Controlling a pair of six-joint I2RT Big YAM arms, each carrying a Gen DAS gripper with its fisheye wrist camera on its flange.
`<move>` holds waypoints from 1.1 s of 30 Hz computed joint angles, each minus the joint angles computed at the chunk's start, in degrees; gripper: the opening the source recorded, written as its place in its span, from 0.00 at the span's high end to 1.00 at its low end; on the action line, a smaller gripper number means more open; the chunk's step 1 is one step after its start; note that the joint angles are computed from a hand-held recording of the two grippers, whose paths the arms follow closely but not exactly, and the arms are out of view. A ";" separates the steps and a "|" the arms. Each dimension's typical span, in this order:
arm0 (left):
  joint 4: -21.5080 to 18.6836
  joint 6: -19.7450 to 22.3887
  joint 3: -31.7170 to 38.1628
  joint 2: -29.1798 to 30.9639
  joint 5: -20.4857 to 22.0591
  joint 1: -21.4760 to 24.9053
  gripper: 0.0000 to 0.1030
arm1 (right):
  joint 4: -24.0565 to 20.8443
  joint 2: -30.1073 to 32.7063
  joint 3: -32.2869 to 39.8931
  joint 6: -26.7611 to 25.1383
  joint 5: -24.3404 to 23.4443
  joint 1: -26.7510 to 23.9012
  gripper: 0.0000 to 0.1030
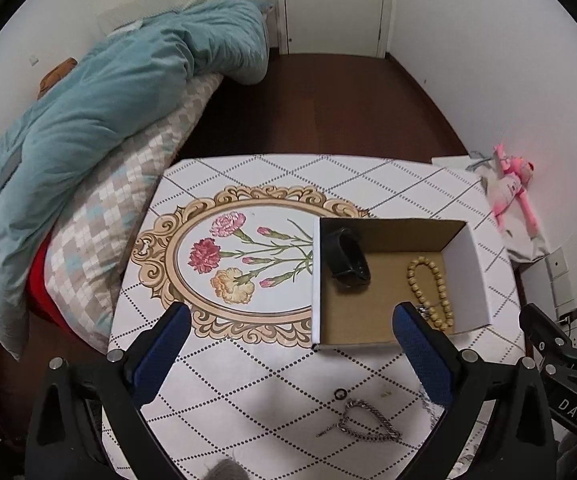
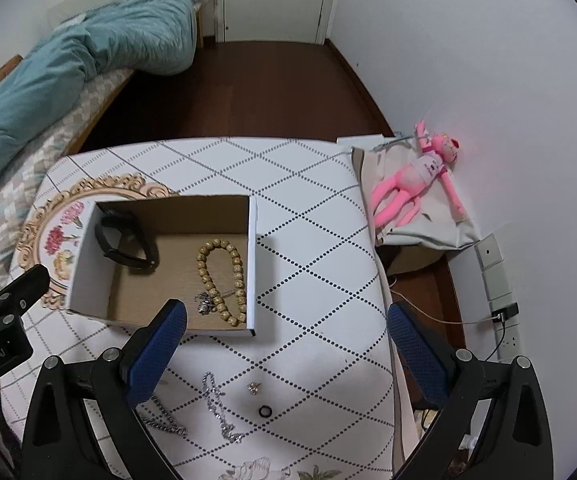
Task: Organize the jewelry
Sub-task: 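Withdraw both grippers from the box toward the remaining jewelry, then lower the right gripper onto the small black ring and close it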
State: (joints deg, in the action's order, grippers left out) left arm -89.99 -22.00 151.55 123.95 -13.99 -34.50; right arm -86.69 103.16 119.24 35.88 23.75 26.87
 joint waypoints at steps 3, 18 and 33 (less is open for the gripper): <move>1.86 -0.16 -3.41 -2.93 -0.47 -0.42 0.00 | 0.15 -1.58 -0.13 0.66 1.33 1.08 0.01; 3.94 -1.30 -11.10 -11.08 -5.04 -1.91 0.00 | -0.29 -6.20 1.80 3.59 5.27 5.16 0.01; 9.46 -4.24 -35.59 -18.08 -1.97 -2.35 0.01 | 11.47 -14.37 -26.05 10.80 -12.70 4.09 0.37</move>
